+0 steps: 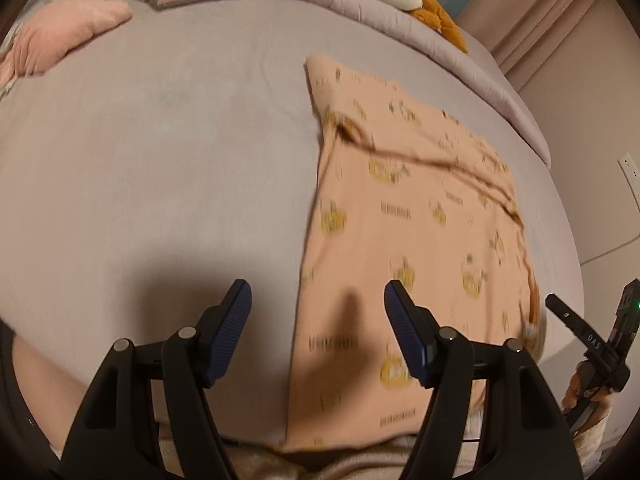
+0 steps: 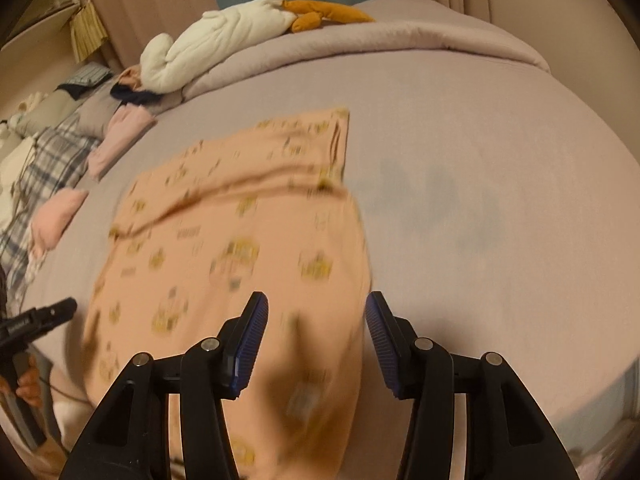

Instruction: Fold small clothes

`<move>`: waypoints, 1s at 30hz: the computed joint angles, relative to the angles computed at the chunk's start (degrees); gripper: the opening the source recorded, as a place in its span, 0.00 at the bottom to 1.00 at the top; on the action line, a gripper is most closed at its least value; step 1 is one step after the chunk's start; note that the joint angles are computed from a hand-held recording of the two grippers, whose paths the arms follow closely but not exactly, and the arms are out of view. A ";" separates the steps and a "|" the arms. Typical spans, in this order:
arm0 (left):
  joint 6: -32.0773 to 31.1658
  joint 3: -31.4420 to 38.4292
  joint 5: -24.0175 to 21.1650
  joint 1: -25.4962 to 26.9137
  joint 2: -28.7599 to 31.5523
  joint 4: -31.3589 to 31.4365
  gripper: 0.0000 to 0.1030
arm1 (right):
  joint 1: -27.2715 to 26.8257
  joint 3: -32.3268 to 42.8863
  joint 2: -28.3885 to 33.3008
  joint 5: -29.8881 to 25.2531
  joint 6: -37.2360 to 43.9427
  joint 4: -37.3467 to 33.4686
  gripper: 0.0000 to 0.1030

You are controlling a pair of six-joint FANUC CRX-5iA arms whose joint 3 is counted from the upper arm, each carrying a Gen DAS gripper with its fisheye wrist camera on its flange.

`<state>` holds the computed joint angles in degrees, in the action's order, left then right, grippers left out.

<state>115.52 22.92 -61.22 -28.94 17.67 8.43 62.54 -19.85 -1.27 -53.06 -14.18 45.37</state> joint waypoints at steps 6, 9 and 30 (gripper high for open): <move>-0.12 -5.86 1.73 -1.76 -3.35 -0.43 0.67 | 4.63 -1.62 0.05 -0.40 -4.15 0.57 0.49; 0.23 -9.37 3.94 -2.32 -5.23 0.58 0.66 | 7.16 -1.24 1.02 -1.98 -4.37 0.27 0.49; -0.67 -14.77 4.04 -4.74 -7.00 0.91 0.27 | 9.95 -4.86 0.53 1.18 -12.17 7.42 0.06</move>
